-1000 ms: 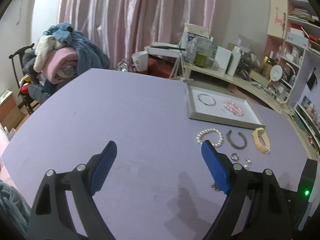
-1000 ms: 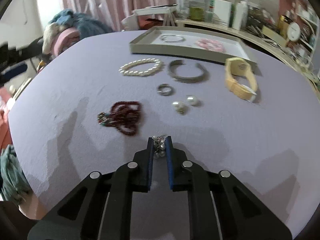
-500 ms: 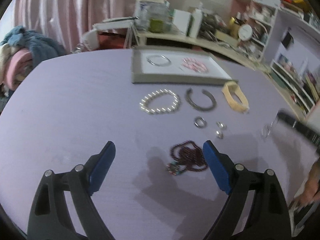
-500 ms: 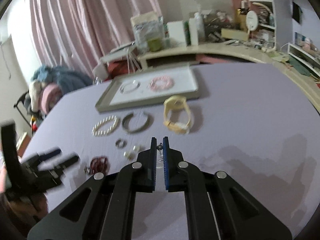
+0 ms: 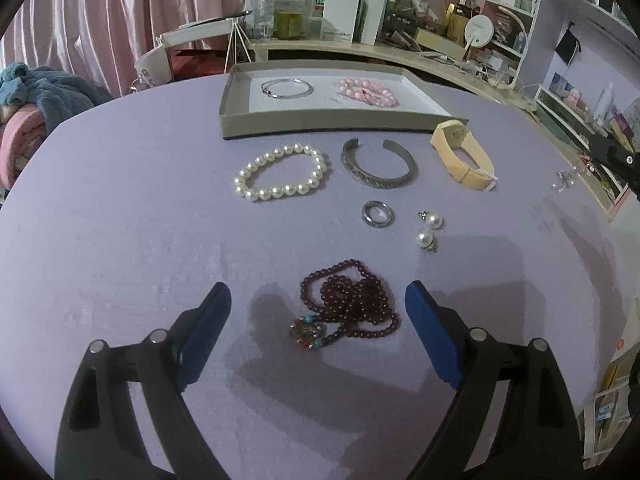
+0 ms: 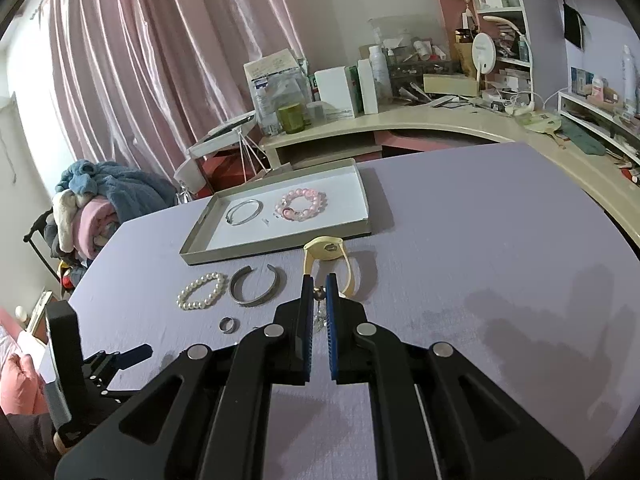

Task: Organize jewelry
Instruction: 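Move the left gripper to the dark red bead necklace and grasp it, then carry the dark red necklace into the tray and open the left gripper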

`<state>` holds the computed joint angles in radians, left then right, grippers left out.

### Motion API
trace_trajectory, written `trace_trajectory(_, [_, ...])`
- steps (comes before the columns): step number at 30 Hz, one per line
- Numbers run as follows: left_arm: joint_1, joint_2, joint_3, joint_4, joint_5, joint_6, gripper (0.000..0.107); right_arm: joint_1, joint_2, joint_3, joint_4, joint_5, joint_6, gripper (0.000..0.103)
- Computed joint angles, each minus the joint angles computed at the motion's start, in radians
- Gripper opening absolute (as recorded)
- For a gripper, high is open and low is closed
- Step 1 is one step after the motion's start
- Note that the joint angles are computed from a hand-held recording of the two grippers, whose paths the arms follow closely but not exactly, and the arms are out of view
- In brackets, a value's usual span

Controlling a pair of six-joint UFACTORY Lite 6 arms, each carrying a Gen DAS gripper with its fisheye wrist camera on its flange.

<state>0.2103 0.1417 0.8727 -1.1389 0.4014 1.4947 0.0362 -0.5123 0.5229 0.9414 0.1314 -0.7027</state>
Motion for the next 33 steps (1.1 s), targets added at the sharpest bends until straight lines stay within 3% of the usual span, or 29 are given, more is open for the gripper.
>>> trace_trajectory(2, [-0.012,0.021,0.008,0.012,-0.009,-0.016,0.076,0.005,0.003,-0.001,-0.001,-0.003,-0.001,0.006])
trace_trajectory(6, [-0.055,0.019,-0.013,-0.049,-0.076,0.045,0.066,0.01,0.005,-0.004,-0.018,-0.003,0.013,0.006])
trace_trajectory(11, [-0.089,-0.012,-0.049,-0.131,-0.094,0.155,0.017,0.017,0.004,-0.004,-0.06,-0.003,0.056,0.006])
trace_trajectory(14, [-0.079,-0.007,-0.041,-0.107,-0.071,0.135,0.012,0.022,0.004,-0.004,-0.074,-0.008,0.073,0.006])
trace_trajectory(21, [0.008,-0.017,0.064,0.027,0.085,-0.015,0.011,0.015,0.015,0.04,-0.067,-0.003,0.058,0.006])
trace_trajectory(27, [0.059,-0.016,0.259,0.095,0.204,-0.131,0.009,-0.021,0.071,0.142,0.116,0.016,-0.152,0.006])
trace_trajectory(33, [0.053,0.053,0.49,0.155,0.253,-0.27,0.009,-0.033,0.148,0.237,0.264,0.026,-0.318,0.006])
